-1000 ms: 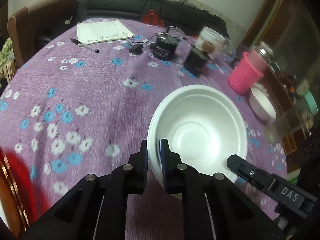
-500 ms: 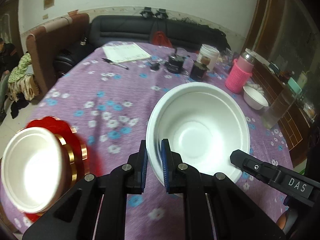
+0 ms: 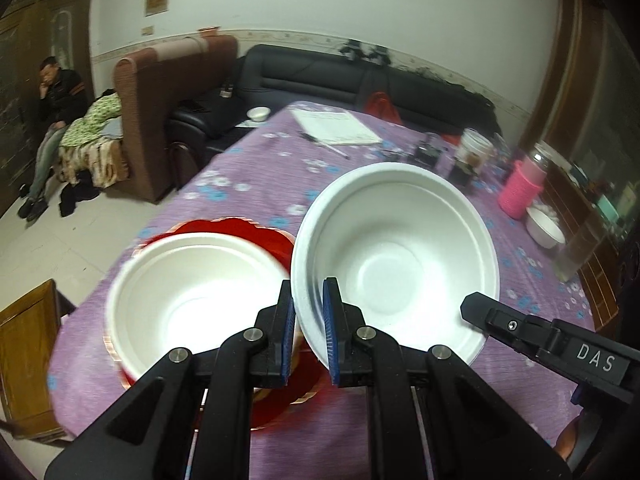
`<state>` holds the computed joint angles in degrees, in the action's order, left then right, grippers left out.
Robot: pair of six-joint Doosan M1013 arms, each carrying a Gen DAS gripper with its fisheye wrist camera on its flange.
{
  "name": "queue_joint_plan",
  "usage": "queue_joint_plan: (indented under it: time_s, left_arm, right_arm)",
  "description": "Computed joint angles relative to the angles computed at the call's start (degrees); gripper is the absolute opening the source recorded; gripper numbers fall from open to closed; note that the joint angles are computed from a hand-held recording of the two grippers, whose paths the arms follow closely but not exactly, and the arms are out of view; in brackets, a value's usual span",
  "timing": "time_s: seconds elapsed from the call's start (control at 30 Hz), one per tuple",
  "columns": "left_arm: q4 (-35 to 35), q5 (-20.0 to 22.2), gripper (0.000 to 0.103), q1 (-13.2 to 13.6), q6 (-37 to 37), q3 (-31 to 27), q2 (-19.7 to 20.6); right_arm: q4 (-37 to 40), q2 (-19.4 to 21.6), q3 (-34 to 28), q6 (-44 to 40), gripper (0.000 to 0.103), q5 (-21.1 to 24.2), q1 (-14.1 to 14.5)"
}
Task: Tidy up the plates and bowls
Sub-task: 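Carry the white bowl with both tools toward the stacked red plates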
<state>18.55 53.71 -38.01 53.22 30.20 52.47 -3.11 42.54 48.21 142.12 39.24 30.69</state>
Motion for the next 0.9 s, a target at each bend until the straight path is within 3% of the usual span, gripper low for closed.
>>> queue_joint_plan:
  time_s: [0.37, 0.77, 0.9]
  left_arm:
    - [3.53, -0.69, 0.012, 2.27, -5.03, 5.84, -2.56]
    - [0.09, 2.80, 0.013, 3.68, -3.58, 6.06, -1.78]
    - [4.23, 5.80, 0.014, 3.35, -5.58, 5.39, -1.63]
  right_arm:
    - [3.71, 10.05, -17.60, -5.57, 0.009, 8.84, 2.11]
    - [3.12, 18.03, -30.54, -6.72, 0.009, 18.46, 2.98]
    - [0.71, 19.70, -34.04, -7.97, 0.014, 21.07, 3.38]
